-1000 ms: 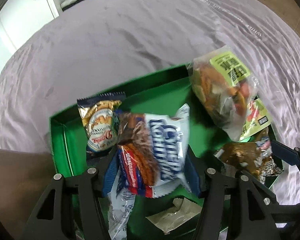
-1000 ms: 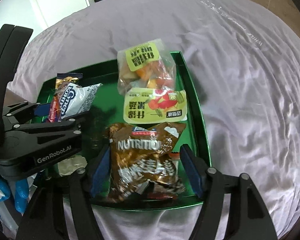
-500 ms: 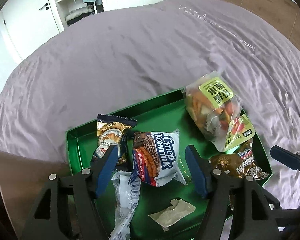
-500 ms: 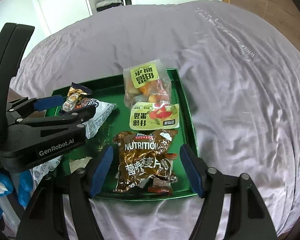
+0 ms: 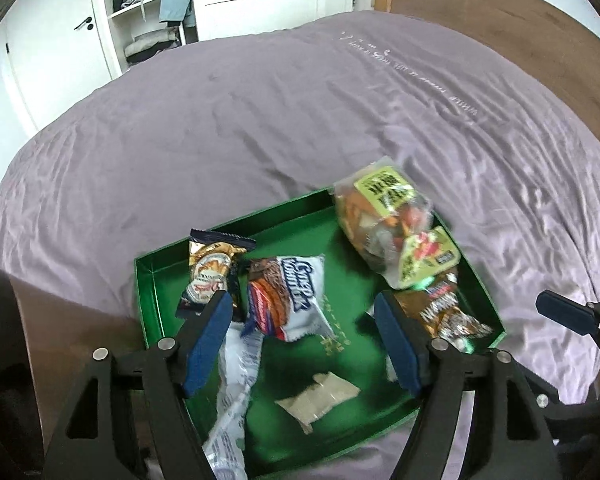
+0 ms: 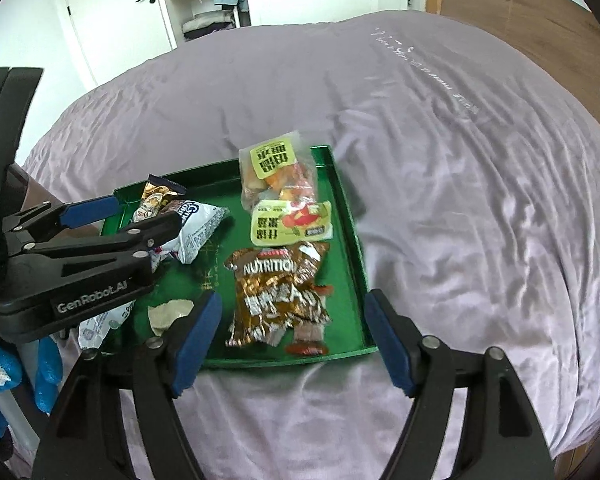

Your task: Organize snacks

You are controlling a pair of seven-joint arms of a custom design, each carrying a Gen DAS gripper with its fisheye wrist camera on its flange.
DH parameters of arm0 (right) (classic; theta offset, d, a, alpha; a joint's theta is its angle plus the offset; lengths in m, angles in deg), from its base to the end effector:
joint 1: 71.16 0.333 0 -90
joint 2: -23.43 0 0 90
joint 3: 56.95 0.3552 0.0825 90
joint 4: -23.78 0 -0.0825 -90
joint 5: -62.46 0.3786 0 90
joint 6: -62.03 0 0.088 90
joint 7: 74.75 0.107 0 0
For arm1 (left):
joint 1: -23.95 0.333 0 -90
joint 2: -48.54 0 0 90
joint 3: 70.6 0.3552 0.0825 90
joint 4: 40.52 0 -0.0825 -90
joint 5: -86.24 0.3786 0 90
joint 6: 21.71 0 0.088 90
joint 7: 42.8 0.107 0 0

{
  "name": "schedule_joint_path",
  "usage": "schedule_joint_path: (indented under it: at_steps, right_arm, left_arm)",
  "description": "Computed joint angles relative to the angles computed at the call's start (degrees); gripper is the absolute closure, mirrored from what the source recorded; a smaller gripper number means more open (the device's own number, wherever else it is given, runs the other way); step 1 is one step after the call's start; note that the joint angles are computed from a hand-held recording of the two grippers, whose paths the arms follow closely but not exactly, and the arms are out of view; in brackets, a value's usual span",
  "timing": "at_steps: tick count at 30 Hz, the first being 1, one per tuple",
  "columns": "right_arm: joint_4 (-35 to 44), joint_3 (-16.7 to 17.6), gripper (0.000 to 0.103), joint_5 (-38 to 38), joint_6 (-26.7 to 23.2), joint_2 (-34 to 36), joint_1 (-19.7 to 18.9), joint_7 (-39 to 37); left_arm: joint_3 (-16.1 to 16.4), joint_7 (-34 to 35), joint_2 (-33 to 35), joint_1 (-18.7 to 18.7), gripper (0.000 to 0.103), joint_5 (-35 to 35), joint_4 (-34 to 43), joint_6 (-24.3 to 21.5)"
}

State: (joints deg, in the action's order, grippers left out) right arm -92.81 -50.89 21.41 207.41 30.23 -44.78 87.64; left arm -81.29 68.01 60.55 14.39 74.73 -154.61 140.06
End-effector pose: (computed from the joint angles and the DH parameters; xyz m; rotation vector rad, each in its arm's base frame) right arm 0.5081 0.3294 0.4683 -1.6967 2.0330 -0.6106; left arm 0.6084 -0.2053 0.4722 -1.3473 2.3492 -0.7679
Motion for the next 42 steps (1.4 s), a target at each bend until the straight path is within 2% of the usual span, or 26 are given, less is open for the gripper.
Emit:
schedule_joint_path:
  at_steps: [4, 9, 11, 15, 20, 23, 29, 32, 36, 42]
  right_arm:
    - [-2.3, 0.7, 0.023, -1.1, -2.1, -2.6, 0.7, 3.3]
    - [-4.7, 2.5, 0.023, -2.0, -5.6, -5.4, 1.5, 7.1]
    - [-5.2, 3.4, 0.021, -2.2, -7.4, -6.2, 2.0, 8.2]
    - [-5.8, 5.1, 0.007, -2.5, -9.8, -6.9, 3.4, 10.1]
    - [-5.0, 6.8, 0.006, -3.7, -11.3, -5.8, 6.0, 12.2]
    - [-3.8, 7.5, 0.006, -5.7, -12.4, -4.5, 8.0, 13.3]
    - [-1.7, 8.7, 0.005, -11.9, -14.0, -2.5, 12.8, 19.2]
    - [0.0, 9.4, 0.000, -13.2, -15.8, -1.5, 15.3, 21.3]
    - [2.1, 9.8, 0.000, -14.7, -18.2, -0.3, 18.2, 22.6]
    - [4.9, 9.8, 0.000, -15.0, -22.4, 1.5, 21.3, 22.4]
  left_arm:
    - [-2.8, 7.5, -3.4, 2.2, 0.035, -7.4, -3.6, 0.0]
    - [-3.5, 18.2, -8.5, 2.5, 0.035, -18.4, -8.2, -1.1]
    - [-3.0, 24.1, -11.2, 2.2, 0.030, -24.1, -10.5, -2.2]
    - [-0.1, 34.5, -16.6, 0.5, 0.027, -33.9, -15.8, -3.3]
    - [4.4, 44.6, -23.3, -1.1, 0.027, -41.9, -23.8, -2.7]
    - [7.1, 47.9, -27.1, -0.8, 0.027, -45.7, -28.3, -1.8]
    - [10.9, 51.8, -32.5, 0.1, 0.027, -48.7, -35.1, 3.4]
    - [11.6, 49.3, -35.5, 2.3, 0.027, -45.2, -37.9, 3.4]
    - [14.0, 48.7, -39.7, 2.5, 0.027, -42.3, -41.0, 4.2]
    - [17.3, 46.5, -43.3, 3.6, 0.027, -38.4, -42.9, 1.2]
